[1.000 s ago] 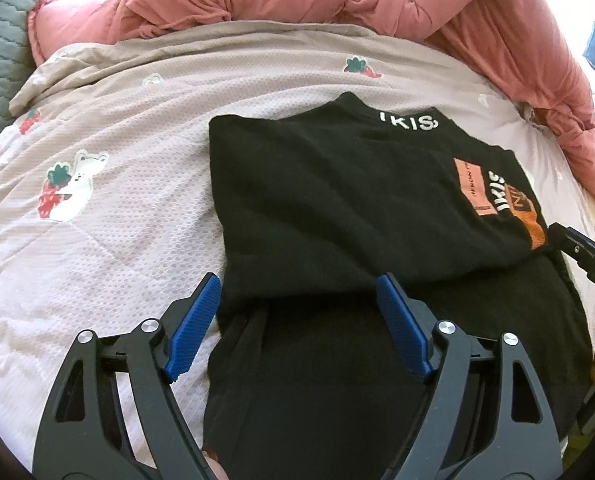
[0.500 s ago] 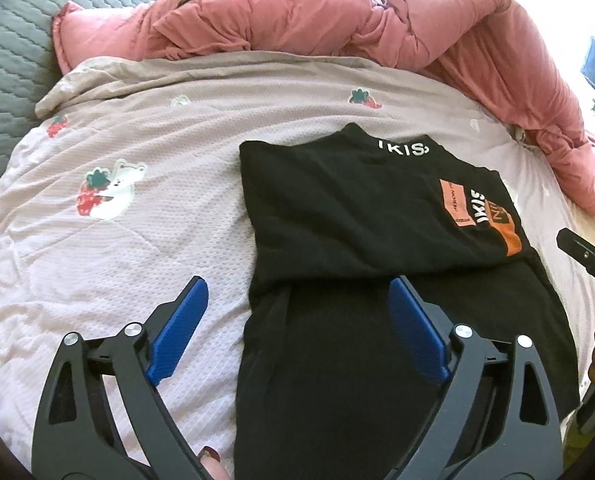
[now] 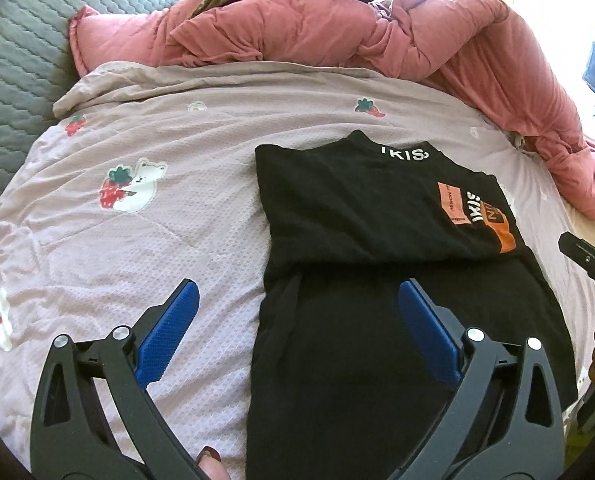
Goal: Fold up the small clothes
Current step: 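Move both tools toward the black shirt's hem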
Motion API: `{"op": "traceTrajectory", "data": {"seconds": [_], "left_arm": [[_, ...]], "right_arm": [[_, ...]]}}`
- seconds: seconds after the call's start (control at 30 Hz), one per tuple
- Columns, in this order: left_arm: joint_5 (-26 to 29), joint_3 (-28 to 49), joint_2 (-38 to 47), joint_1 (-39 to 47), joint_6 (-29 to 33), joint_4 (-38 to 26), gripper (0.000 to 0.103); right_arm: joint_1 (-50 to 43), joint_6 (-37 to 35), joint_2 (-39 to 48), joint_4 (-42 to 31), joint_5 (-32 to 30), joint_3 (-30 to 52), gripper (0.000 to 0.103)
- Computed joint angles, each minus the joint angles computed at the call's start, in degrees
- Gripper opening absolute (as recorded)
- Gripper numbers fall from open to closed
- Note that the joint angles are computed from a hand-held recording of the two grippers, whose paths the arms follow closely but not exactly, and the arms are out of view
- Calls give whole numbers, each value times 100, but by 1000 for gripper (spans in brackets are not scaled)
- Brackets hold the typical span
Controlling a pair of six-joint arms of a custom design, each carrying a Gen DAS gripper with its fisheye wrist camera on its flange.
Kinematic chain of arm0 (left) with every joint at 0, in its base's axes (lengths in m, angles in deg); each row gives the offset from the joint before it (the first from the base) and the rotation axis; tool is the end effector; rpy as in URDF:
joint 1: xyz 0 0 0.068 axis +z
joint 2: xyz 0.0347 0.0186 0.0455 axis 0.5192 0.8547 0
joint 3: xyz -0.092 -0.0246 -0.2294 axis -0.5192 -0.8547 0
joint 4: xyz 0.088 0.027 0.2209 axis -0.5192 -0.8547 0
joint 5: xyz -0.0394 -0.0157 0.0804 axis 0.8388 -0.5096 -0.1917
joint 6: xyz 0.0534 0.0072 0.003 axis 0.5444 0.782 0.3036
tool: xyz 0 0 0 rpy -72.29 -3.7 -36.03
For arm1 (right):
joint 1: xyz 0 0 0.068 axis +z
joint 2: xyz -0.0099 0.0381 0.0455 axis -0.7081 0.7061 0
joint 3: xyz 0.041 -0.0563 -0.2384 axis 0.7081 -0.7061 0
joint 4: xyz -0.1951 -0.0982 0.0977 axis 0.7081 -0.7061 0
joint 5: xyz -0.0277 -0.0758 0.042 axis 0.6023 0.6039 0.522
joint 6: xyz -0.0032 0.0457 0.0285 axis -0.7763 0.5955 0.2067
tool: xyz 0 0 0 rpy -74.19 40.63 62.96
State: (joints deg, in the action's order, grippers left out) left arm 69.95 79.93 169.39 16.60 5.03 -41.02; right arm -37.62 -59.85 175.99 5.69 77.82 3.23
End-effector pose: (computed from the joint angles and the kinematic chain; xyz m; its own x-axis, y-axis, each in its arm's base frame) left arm 0.3216 -0.0829 0.2061 -0.7869 0.0185 -0.6168 0.0905 0.9922 -0.0857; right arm 0.3064 0.0390 0.2029 -0.7132 0.1525 -0.6842 0.0686 0.9866 0.1484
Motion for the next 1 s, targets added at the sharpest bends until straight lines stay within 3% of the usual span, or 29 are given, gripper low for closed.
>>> {"op": "traceTrajectory", "data": {"seconds": [0.27,1.0], "left_arm": [[-227,-412,-414,-112,86,36,93],[-92,-1555,-1401,56,-57,246,93]], "right_arm": [[37,-23,-194,-65,27,-173,98],[-157,-193,-995,-260,175,-994,98]]}}
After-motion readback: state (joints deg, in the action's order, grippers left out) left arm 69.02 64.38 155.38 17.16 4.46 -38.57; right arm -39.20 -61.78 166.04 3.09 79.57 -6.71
